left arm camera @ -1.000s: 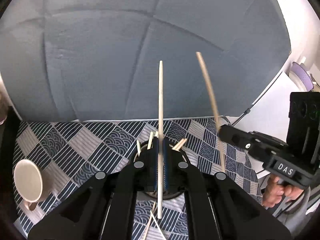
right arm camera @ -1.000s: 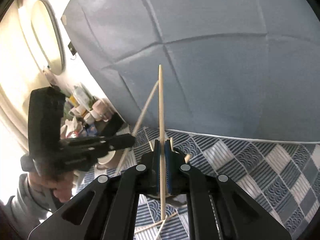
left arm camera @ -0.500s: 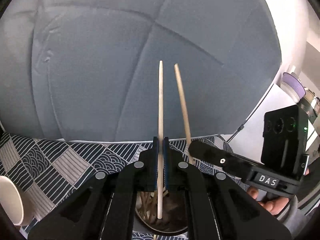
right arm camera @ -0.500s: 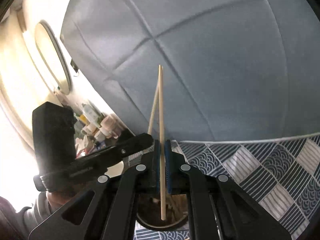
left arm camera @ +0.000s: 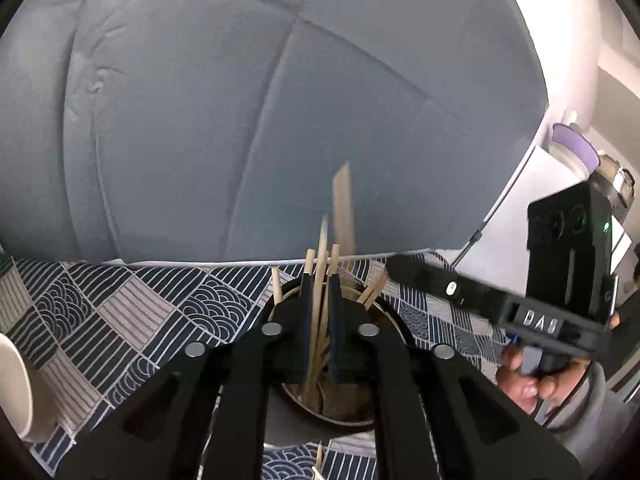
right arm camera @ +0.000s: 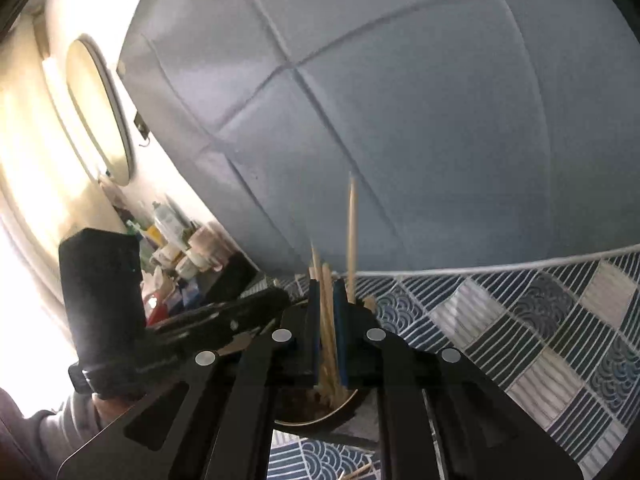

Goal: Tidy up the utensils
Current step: 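Carry both chopsticks into the black holder and open both grippers, then withdraw both open grippers and lower them toward the last two chopsticks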

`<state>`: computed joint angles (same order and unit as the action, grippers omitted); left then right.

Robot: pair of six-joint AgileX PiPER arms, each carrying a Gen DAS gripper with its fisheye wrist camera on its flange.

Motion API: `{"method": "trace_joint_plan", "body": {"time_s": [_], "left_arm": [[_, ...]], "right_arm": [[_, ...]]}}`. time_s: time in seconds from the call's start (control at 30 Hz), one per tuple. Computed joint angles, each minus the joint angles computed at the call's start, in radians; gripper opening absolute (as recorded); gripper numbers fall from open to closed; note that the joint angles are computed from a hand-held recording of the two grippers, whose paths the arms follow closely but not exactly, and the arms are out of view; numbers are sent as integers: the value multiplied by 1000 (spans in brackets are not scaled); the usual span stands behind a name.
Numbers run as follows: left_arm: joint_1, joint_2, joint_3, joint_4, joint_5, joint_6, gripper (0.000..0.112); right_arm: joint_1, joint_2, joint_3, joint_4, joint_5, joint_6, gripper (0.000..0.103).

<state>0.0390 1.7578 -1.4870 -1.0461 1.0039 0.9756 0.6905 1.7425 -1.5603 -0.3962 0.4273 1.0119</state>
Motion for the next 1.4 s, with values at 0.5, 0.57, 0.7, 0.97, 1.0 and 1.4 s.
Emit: {"method": "trace_joint_plan", "body": {"time_s": [0.5,0.57,0.7,0.97,1.0,1.4], "left_arm": [[125,-134,13,80,81,-38,72],[134,-159,33,107,75,-35,86],[161,-181,60,152,120,-31,97],[150,-224,216,293,108,59,97],[150,-226,246,302,105,80,97],[90,-208,513,441,7,240,97]], "right_arm": [[125,-95,-53,-245,291,221,64],[143,-102,-58,-236,349,224,73],[183,-117,-54,-206,460,198,81],[319,-144,57,-209,616,295,85],[334,-130,54,-200,642,295,85],[515,-15,157,-72,663,400,85]]}}
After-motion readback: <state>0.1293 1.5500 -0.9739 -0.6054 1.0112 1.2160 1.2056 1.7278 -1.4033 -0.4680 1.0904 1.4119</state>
